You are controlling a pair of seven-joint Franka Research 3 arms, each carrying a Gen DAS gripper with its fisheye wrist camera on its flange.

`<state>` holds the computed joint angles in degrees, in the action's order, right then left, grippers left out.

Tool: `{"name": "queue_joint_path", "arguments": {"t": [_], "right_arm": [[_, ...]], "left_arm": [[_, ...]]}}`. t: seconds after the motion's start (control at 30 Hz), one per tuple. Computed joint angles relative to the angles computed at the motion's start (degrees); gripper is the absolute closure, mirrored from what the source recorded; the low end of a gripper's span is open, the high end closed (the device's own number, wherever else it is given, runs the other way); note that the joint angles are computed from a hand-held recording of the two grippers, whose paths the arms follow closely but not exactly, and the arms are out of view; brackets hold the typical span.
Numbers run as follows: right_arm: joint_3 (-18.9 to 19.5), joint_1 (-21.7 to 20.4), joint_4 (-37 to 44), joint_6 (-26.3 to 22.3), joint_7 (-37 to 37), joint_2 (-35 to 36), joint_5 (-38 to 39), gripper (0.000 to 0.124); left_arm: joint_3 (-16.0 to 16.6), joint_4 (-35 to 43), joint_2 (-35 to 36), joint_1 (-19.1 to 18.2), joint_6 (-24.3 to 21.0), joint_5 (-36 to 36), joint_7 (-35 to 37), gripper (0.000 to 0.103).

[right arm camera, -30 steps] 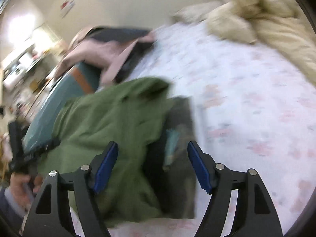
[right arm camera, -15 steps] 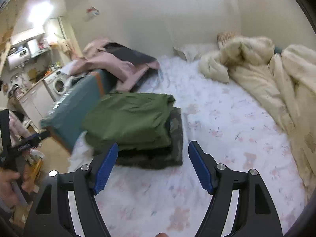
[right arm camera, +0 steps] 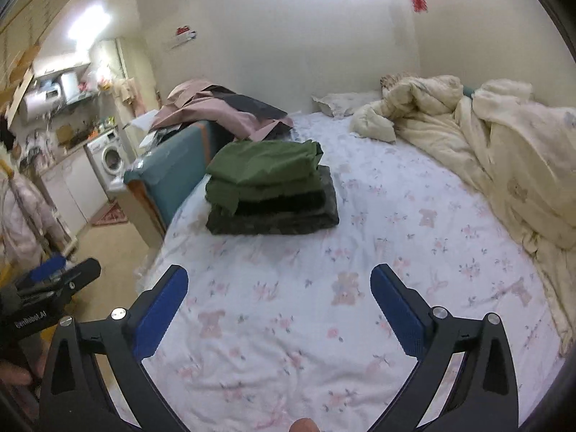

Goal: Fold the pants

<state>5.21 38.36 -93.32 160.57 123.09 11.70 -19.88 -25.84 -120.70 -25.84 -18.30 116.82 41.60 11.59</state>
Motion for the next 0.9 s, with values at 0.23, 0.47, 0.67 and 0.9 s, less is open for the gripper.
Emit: {"name": "queue_joint_path", "arguments": {"t": [0.23, 0.47, 0.67, 0.9], "right_arm": [[-1.12, 2.22, -1.8, 0.31, 5.17, -0.46, -8.0, 0.021], [-1.49, 2.46, -1.96, -0.72, 11.3, -0.57, -13.28, 0.021], [-0.9, 2.09, -1.96, -1.5, 13.77, -0.78, -15.99, 0.021], [-0.35, 1.66, -2.05, -1.75, 13.32, -0.76, -16.06, 0.021]], "left_arm": [[-1.5, 0.22, 2.4, -0.43, -1.38, 0.98, -2.59, 0.0], [-1.92, 2.12, 3.93, -1.2, -2.95, 5.56, -2.98, 0.0], [-0.6, 1.21, 3.33, -2.12, -2.0, 4.07, -2.99, 0.0], [-0.68, 0.95, 2.99, -2.08, -1.74, 4.1, -3.23, 0.0]]}}
